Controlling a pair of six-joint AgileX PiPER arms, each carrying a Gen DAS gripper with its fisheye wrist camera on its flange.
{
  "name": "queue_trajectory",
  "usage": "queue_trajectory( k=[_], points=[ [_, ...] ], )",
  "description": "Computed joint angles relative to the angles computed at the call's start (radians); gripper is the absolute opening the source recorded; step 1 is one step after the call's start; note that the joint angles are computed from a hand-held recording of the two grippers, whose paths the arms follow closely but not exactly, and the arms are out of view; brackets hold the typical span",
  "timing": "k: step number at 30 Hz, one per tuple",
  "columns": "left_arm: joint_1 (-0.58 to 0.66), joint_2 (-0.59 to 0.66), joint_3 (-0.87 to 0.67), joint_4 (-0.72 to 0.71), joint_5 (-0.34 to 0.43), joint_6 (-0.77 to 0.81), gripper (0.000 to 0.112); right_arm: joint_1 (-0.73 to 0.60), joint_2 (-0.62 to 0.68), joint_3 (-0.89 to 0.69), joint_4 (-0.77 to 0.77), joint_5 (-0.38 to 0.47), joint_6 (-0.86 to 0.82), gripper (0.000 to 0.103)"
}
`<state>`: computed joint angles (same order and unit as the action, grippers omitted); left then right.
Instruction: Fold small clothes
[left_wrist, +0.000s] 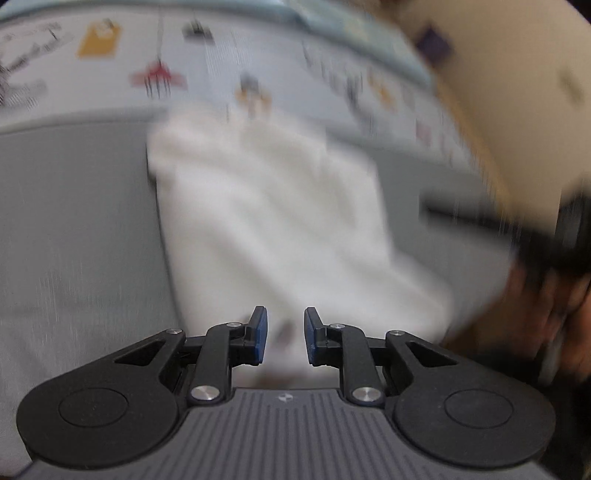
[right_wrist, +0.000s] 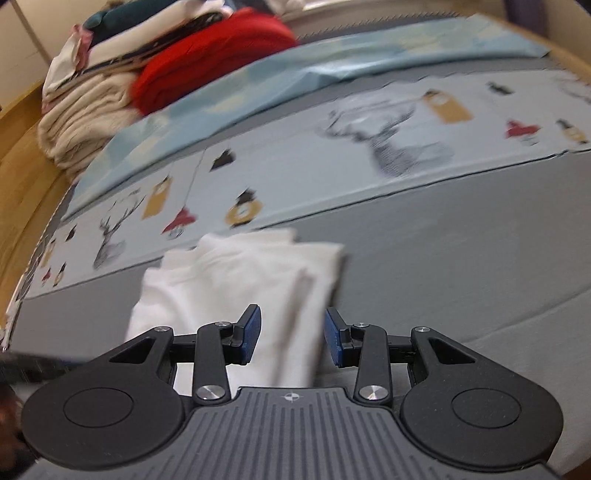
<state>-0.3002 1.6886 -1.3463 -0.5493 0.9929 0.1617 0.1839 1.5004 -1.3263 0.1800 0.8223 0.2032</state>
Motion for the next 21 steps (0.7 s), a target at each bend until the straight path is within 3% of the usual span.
queue_trajectory(
  k=[4, 10, 17, 19, 21],
  points=[
    [-0.083, 0.03, 0.024, 0.155, 0.054, 0.067, 0.022, 0.068, 0.068, -0.054, -0.051, 0.014, 0.084, 0.039],
    [0.101, -0.024, 0.079, -0.066, -0.02, 0.127, 0.024, 0.062, 0.162, -0.122, -0.101, 0.024, 0.223, 0.04],
    [0.177, -0.024, 0.054, 0.003, -0.039, 0.041, 0.025, 0.067, 0.303, -0.229, -0.113, 0.056, 0.306, 0.039],
    [0.192, -0.043, 0.075, -0.011, -0.049, 0.05, 0.025, 0.075, 0.317, -0.239, -0.117, 0.035, 0.306, 0.002],
    [0.205, -0.059, 0.088, -0.021, -0.05, 0.052, 0.025, 0.11, 0.284, -0.21, -0.22, -0.054, 0.354, 0.003]
  ],
)
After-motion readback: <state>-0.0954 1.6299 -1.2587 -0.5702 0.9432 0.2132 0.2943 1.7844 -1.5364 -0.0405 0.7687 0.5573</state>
